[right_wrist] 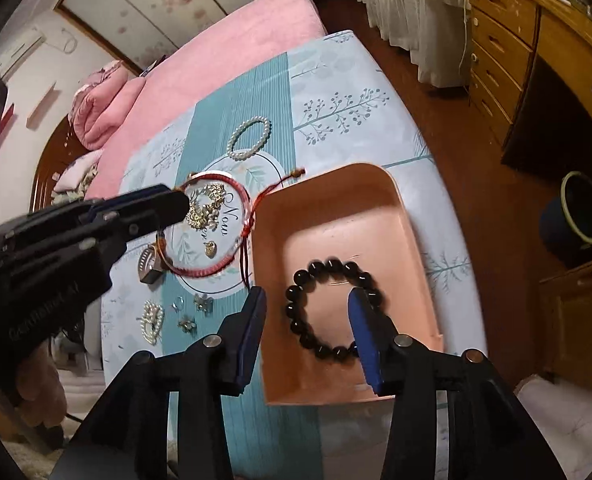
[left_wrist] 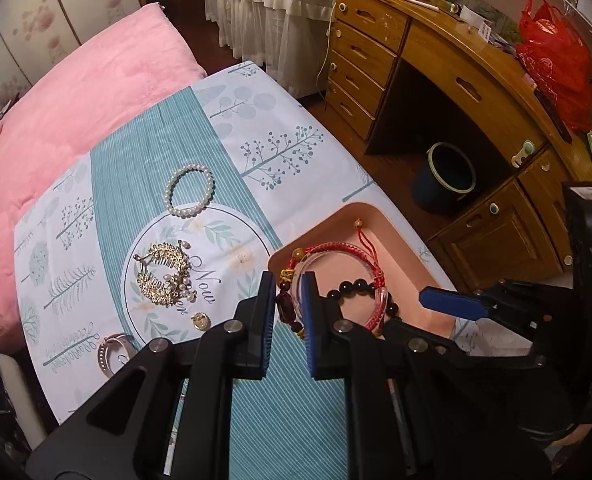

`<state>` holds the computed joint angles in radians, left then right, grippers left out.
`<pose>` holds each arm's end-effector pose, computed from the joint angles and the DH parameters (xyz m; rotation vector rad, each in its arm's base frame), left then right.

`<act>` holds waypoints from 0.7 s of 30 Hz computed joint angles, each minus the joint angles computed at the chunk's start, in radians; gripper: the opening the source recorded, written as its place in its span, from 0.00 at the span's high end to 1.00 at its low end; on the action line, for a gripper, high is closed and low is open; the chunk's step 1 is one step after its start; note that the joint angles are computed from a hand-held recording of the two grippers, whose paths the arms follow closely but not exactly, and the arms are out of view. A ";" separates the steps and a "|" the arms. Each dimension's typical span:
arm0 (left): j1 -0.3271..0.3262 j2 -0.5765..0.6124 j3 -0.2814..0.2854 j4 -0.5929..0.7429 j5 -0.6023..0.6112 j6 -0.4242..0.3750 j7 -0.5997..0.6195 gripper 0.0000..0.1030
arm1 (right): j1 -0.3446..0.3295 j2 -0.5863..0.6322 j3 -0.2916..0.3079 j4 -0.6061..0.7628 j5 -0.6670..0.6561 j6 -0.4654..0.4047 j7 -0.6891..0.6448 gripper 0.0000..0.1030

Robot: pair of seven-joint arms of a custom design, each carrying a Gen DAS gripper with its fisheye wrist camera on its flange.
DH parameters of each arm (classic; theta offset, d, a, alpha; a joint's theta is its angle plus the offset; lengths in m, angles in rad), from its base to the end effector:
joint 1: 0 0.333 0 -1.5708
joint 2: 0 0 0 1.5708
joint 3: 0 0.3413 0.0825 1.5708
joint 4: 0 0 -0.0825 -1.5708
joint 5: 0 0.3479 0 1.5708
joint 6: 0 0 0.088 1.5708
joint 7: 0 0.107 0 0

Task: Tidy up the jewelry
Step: 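Carry the red bracelet into the pink tray with the left tool while the right tool drops beads there, then open both tools and move them back from the tray over the table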

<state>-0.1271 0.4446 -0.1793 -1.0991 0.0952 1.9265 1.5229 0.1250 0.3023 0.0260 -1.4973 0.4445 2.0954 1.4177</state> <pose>0.6665 -0.1673 0.6344 -1.7685 2.2578 -0.4450 0.6442 0.1165 0.5638 -1.9839 1.7344 0.1246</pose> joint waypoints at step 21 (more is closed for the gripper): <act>-0.044 0.050 -0.028 -0.043 -0.019 -0.010 0.062 0.83 | 0.001 -0.152 -0.031 -0.171 -0.135 0.046 -0.031 0.58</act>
